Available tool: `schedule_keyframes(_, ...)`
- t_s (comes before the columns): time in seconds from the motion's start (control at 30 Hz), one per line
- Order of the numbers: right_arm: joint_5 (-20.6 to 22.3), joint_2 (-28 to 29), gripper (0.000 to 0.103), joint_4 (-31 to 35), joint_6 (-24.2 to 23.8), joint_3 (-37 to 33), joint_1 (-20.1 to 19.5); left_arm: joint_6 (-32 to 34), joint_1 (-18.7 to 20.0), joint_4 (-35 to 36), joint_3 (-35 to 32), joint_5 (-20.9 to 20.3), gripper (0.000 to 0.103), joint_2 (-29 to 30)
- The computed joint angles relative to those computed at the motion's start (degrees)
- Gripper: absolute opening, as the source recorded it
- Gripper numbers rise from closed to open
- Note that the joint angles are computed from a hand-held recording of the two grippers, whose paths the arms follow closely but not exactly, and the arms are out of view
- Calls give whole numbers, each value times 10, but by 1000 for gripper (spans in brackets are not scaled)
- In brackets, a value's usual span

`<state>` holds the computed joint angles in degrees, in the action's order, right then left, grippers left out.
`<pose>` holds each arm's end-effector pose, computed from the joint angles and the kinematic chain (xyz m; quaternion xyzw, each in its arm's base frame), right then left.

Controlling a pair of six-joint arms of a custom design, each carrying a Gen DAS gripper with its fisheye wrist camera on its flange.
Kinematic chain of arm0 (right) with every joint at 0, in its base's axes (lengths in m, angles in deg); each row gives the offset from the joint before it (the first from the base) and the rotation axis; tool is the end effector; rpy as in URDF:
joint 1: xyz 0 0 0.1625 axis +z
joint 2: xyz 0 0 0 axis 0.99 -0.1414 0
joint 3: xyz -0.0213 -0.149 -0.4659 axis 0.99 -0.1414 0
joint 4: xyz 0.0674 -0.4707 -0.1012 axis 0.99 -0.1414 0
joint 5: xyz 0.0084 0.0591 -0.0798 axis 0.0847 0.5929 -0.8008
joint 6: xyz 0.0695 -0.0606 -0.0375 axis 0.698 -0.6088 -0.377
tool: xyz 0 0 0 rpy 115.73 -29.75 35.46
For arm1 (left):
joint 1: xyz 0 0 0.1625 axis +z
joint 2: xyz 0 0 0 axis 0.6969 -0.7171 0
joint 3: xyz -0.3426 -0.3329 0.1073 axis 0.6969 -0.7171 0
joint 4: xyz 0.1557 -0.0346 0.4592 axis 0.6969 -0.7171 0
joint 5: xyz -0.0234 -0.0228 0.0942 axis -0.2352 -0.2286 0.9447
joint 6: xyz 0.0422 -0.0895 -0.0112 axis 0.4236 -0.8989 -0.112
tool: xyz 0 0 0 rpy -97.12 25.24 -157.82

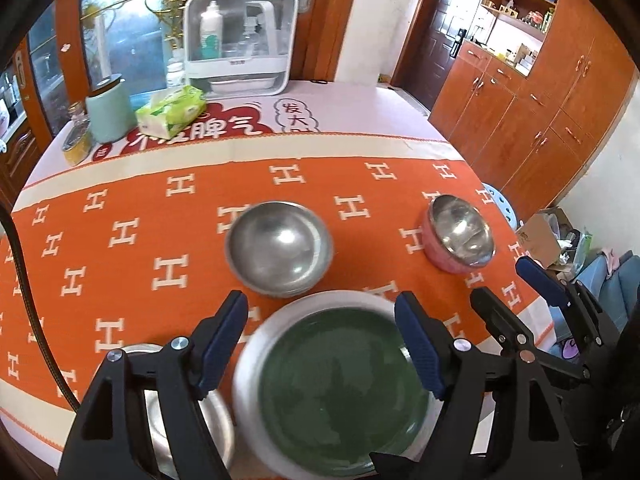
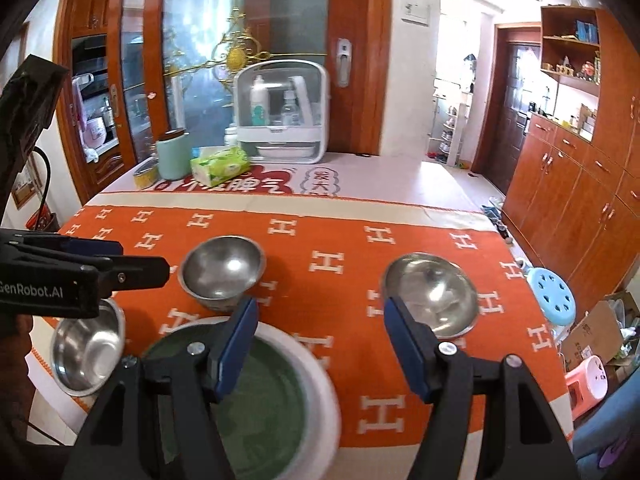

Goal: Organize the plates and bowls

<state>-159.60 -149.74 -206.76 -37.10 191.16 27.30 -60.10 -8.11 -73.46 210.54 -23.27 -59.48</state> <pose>0.2459 -0.4560 0.2580 0.3361 -0.8506 0.2814 0.2903 -0.3152 -0.4843 0.1896 0.0327 0.9161 -0.2855 0.2798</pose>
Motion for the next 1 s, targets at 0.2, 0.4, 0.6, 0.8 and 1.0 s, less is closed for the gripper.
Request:
schedule_keyframes(0.2, 7, -17, 66, 19, -3, -16, -36, 26, 3, -16, -44, 3, 77, 56)
schedule_keyframes(0.4, 19, -27, 66, 36, 11, -37, -71, 53, 13, -30, -91, -1, 77, 104)
schedule_keyframes(0.6, 34, -35, 66, 76, 26, -58, -101, 71, 25, -26, -137, -6, 77, 145)
schedule_keyframes(0.8, 53, -36, 66, 123, 45, -78, -127, 81, 38, -15, -178, -8, 77, 180)
schedule_keyframes(1.0, 81, -31, 66, 182, 74, -100, -151, 94, 50, -11, -208, -16, 77, 211)
